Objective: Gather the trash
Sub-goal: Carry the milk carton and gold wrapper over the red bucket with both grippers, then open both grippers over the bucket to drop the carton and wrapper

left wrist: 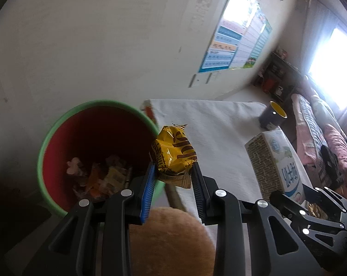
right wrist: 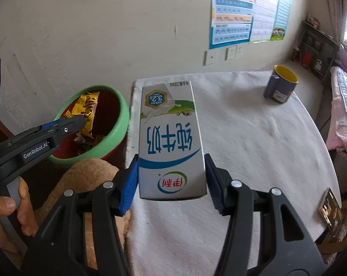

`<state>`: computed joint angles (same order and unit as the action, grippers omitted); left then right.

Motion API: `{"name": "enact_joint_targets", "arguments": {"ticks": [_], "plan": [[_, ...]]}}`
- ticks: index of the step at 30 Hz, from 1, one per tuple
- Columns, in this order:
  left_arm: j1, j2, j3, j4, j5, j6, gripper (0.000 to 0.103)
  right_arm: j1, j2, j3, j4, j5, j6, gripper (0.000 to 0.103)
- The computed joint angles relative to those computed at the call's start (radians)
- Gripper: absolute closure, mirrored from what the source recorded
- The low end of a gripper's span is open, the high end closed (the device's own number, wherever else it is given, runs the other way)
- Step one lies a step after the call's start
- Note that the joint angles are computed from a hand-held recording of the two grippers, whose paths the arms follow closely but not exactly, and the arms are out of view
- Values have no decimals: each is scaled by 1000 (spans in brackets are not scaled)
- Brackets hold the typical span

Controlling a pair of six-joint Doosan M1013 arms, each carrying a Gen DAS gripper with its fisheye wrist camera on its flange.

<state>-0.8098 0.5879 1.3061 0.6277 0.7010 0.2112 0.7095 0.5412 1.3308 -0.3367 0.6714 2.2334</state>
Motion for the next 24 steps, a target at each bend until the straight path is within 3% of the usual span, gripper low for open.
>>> {"name": "enact_joint_targets", "arguments": {"ticks": [9, 24], "plan": [[23, -16, 44, 10, 22, -66, 74, 9, 43, -75, 62, 17, -81, 51], [60, -42, 96, 7, 40, -110, 74, 28, 168, -282, 195, 115, -257, 51]]}}
